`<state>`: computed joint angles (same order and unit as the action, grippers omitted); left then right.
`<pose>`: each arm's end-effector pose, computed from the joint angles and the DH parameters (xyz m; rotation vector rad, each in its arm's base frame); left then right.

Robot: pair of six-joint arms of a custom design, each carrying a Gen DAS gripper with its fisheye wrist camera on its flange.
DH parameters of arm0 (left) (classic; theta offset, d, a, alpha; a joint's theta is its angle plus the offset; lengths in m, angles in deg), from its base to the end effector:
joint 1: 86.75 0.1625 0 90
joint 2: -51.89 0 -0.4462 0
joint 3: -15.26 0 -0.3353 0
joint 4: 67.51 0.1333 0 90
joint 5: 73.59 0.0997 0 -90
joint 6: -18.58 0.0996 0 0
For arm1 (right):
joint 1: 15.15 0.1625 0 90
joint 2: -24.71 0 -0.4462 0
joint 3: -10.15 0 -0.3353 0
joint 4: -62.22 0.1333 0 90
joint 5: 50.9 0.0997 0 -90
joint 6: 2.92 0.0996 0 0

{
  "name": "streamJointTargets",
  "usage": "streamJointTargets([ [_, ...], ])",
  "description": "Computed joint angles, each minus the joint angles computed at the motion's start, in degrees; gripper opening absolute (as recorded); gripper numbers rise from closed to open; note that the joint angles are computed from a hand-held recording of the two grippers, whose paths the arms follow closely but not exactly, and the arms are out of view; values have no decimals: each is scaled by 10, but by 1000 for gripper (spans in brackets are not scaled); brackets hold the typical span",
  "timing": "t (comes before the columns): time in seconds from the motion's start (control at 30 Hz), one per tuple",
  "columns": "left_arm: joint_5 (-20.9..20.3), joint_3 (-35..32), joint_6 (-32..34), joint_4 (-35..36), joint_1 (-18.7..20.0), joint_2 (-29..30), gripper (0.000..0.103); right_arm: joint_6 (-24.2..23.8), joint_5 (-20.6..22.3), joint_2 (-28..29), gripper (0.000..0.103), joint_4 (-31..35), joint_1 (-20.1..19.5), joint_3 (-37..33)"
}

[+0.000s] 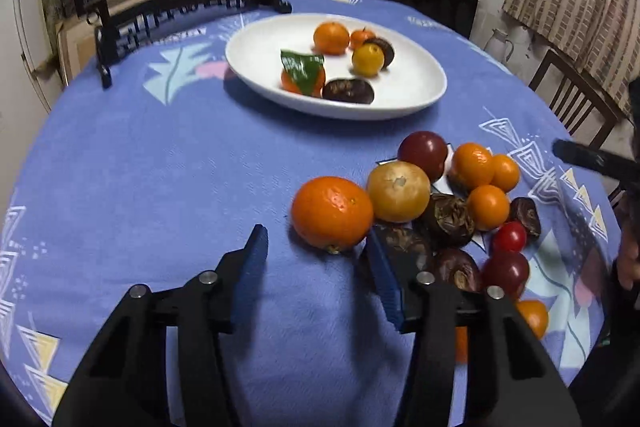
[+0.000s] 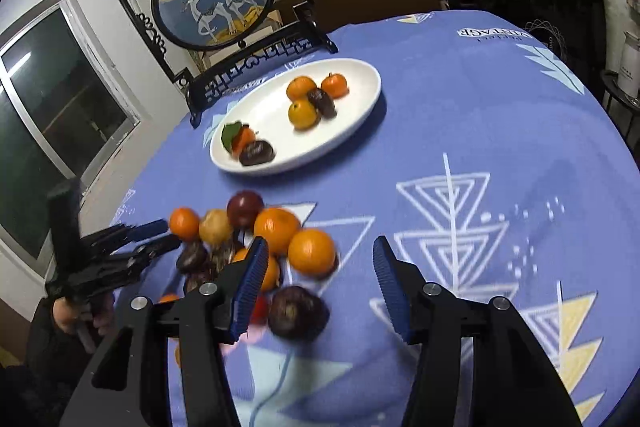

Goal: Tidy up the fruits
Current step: 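Grasp an orange with the left tool while the right tool grasps a dark fruit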

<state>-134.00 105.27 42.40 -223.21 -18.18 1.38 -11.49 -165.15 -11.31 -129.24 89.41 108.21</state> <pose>-0.0750 -0.6905 0.2599 0.8395 2.4232 -0.5814 0.2535 -0.6086 0.1219 0.3253 -2.5879 0.9596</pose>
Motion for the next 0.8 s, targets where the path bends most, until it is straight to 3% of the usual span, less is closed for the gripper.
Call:
streamJointTargets([
  [0.17,-5,-22,1,0,1,21,51,8,-10,3,55,19,1,7],
  [0.23,-33,-35,-13,23,9,21,43,10,-7,4,55,54,0,5],
  [0.5,-93,-19,-35,-43,24,-1,43,-55,-69,43,55,63,22,-16],
  [0.7,-97,-25,-47,-31,27,0,43,-86,-115,71,54,74,28,-46],
  [0.73,-96,-25,-47,-31,27,0,43,-88,-112,72,45,69,27,-46],
  [0.8,-95,-25,-46,-32,27,1,43,-88,-102,70,45,65,25,-43],
])
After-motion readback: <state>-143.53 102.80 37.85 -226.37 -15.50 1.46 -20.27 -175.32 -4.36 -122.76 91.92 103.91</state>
